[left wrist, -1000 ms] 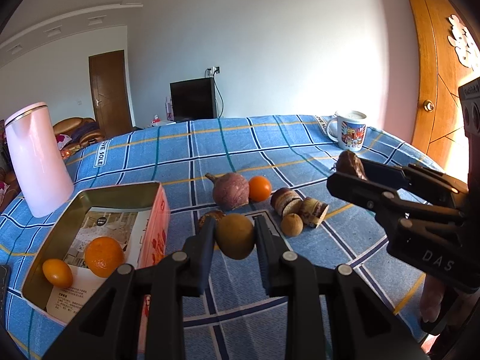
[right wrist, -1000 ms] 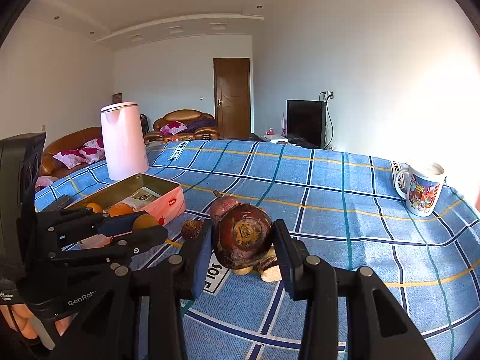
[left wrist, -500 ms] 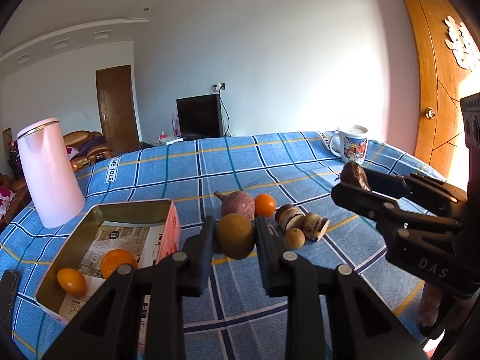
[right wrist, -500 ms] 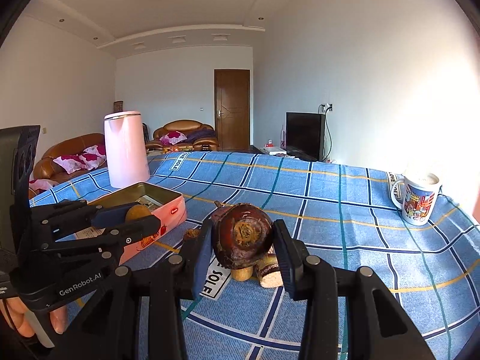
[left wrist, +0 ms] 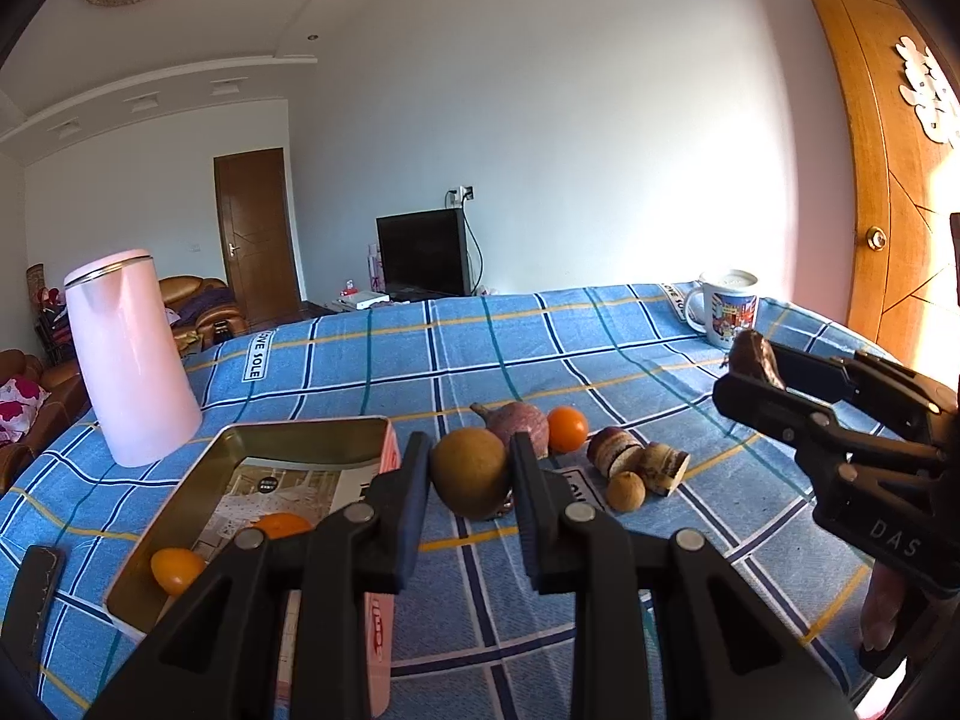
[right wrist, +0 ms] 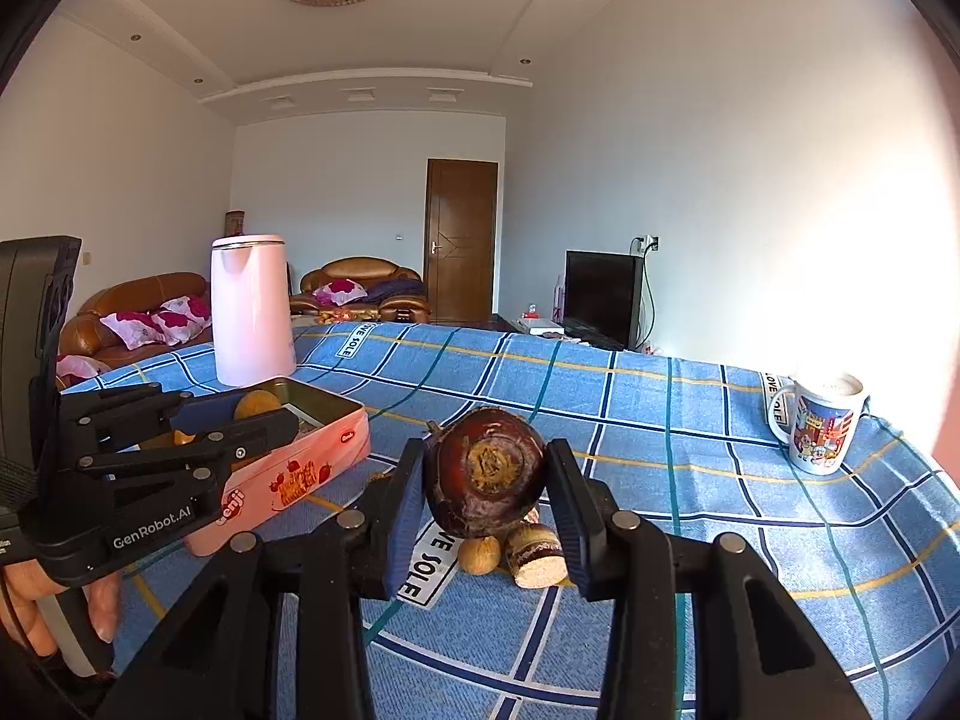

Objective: Organize fruits
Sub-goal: 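Carry the mangosteen and brown fruit over the tin tray with both tools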

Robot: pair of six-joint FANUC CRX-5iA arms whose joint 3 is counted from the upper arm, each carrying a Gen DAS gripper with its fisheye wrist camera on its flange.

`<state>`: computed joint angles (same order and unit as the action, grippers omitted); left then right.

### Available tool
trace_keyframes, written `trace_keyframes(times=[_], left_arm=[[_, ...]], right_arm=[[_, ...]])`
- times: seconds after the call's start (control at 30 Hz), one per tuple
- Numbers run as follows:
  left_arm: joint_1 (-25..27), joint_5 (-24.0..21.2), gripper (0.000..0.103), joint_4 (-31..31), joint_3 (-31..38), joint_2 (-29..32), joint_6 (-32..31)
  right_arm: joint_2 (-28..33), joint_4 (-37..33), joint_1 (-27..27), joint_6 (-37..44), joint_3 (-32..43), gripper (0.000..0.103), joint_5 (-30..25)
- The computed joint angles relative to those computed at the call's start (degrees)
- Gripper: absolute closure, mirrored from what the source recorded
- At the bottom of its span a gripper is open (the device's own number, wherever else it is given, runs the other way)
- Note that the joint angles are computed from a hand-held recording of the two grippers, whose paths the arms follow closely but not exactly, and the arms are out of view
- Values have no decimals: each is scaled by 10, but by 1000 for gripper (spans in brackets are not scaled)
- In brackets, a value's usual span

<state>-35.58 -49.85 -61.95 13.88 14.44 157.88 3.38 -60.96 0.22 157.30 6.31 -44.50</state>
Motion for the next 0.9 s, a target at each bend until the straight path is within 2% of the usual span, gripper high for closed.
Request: trace_keyframes(times=[0.37, 0.53, 0.9], left_arm=[[6, -3, 75, -18, -27, -26, 27], [21, -4, 75, -8, -46, -43, 37], [88, -9, 75, 46, -111, -94, 60]], right_arm=[[-4, 30, 29, -9, -2, 61, 12], [-4, 40, 50, -13, 5, 61, 0], [28, 82, 120, -55, 52, 61, -57]])
